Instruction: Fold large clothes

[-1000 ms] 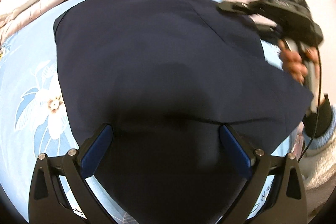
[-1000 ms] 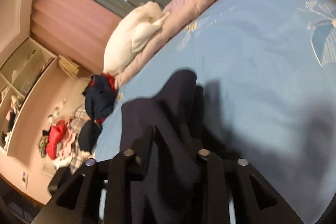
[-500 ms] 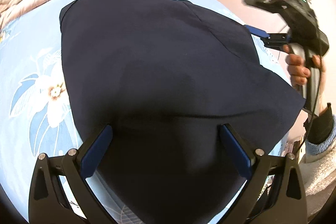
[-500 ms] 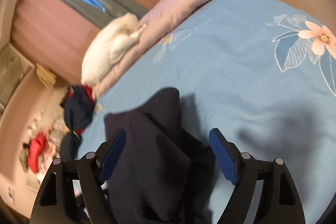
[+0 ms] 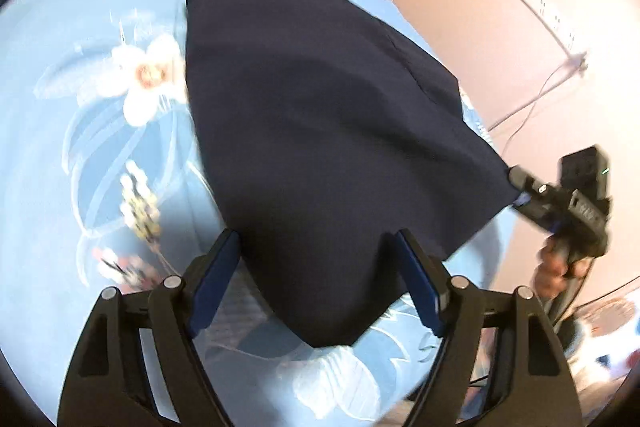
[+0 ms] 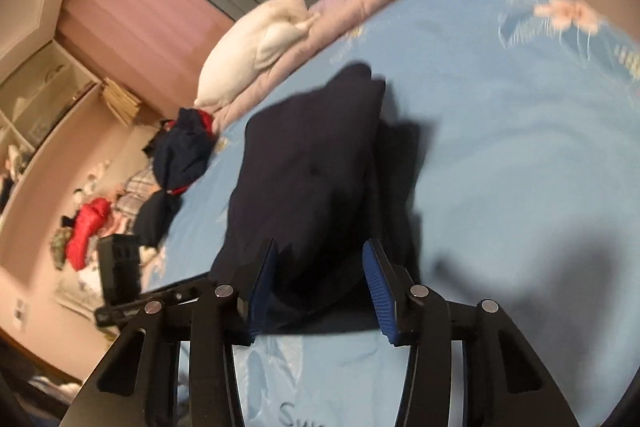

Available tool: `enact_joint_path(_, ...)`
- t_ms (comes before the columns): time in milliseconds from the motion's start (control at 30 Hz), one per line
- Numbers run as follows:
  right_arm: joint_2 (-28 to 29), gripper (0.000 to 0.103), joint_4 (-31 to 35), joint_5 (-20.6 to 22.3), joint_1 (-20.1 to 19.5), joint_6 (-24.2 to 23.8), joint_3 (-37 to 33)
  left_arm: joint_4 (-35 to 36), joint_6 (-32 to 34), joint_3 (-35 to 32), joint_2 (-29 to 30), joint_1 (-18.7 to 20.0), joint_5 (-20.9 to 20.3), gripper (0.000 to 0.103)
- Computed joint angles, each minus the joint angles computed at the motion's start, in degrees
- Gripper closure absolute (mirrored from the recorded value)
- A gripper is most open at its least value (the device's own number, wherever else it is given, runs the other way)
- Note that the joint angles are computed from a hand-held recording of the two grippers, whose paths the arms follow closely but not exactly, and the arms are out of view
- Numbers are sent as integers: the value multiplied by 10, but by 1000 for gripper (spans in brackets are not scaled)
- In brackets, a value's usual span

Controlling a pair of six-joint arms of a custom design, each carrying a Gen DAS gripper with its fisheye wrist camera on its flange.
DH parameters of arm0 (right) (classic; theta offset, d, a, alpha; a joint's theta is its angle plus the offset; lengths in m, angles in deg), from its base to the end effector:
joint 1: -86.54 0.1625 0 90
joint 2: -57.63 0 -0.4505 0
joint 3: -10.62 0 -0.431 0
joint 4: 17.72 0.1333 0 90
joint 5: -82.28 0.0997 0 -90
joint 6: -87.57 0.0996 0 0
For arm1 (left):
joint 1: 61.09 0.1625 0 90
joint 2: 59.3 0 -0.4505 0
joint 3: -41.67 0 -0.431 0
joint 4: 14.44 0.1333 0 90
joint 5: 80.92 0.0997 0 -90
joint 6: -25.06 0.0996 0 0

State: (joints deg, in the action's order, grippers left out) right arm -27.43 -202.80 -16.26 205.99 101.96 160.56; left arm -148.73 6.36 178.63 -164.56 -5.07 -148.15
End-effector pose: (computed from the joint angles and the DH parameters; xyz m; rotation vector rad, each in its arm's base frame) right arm 0.2790 -0.2530 0.1861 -0.3296 2.9500 -0.8256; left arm -0.0617 -0.3991 0.3027 0.3144 2.8174 -0.5334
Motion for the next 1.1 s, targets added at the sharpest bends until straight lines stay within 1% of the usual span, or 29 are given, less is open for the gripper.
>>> enact_joint_path(33, 6, 64, -8, 22, -8, -5, 1, 2, -6, 0, 3, -1, 0, 25)
enact_joint_path(67, 12, 74, -6, 28, -8, -10, -2, 0, -6, -1, 8, -1, 0, 25)
enact_joint_path(100, 11, 88, 3, 21, 1, -11, -4, -4, -6, -4, 14, 1, -2, 25)
enact_joint_path(133, 15, 91, 8, 10, 11, -16, -8, 2, -13, -2, 7, -2, -4, 25)
enact_joint_path(167, 18, 95, 8, -15, 30, -21, -12, 10, -20, -3, 7, -2, -2, 26)
enact_joint_path(200, 15, 97, 8, -35, 46, -24, -12, 30, -25, -1, -9, -2, 6, 32)
enact_joint_path(233, 11, 97, 7, -42, 56, -31, -11, 44, -28, -1, -8, -9, 22, 37)
enact_joint_path(300, 10, 97, 9, -55, 64, -33, -6, 59, -20, 2, -17, -12, 34, 38)
enact_joint_path(333, 18, 97, 18, -71, 64, -29, -5, 64, -20, 4, -16, -16, 42, 39)
enact_joint_path(367, 29, 98, 39, -93, 59, -19, -6, 70, -21, 4, -16, -17, 45, 39)
enact_joint_path(400, 36, 98, 44, -100, 49, -16, -5, 73, -17, 4, -13, -15, 43, 39)
enact_joint_path(433, 43, 99, 38, -102, 34, -17, 0, 70, -12, 6, -9, -11, 39, 38)
enact_joint_path(467, 51, 99, 18, -106, 22, -19, 5, 65, -9, 7, -3, -8, 40, 37)
enact_joint_path(500, 55, 99, 7, -106, 17, -20, 6, 61, -7, 8, 3, -5, 42, 34)
enact_joint_path(533, 59, 99, 4, -109, 13, -23, 4, 57, -6, 7, 8, -3, 46, 28)
enact_joint_path(567, 64, 99, 10, -129, 18, -27, -2, 54, -5, 6, 14, -3, 50, 26)
enact_joint_path(633, 57, 99, 29, -133, 22, -30, -9, 67, -11, 2, 10, -4, 47, 25)
enact_joint_path(667, 50, 98, 42, -147, 32, -30, -16, 80, -13, 0, 2, -8, 46, 25)
enact_joint_path(700, 46, 94, 52, -164, 43, -29, -20, 93, -14, 0, -10, -12, 48, 25)
enact_joint_path(733, 43, 87, 63, -194, 62, -25, -27, 104, -12, -1, -19, -18, 50, 25)
enact_joint_path(767, 41, 72, 69, -223, 79, -24, -33, 119, -10, 0, -35, -28, 55, 26)
enact_joint_path(800, 42, 63, 63, -250, 93, -30, -39, 143, -6, -1, -63, -31, 60, 28)
enact_joint_path(833, 44, 61, 53, -259, 100, -37, -45, 147, -5, -2, -67, -33, 64, 28)
enact_joint_path(867, 47, 61, 41, -253, 100, -41, -49, 156, -7, -2, -81, -37, 68, 28)
enact_joint_path(933, 60, 61, 15, -238, 95, -51, -65, 134, 5, -9, -88, -31, 54, 28)
enact_joint_path(967, 75, 61, 1, -236, 94, -62, -79, 117, 9, -13, -83, -28, 48, 28)
enact_joint_path(1033, 99, 61, -14, -238, 95, -77, -100, 77, 16, -17, -63, -28, 55, 30)
enact_joint_path(1067, 122, 61, -13, -239, 93, -87, -124, 47, 27, -21, -45, -27, 59, 33)
enact_joint_path(1100, 137, 61, -13, -240, 94, -90, -137, 27, 36, -26, -28, -23, 57, 41)
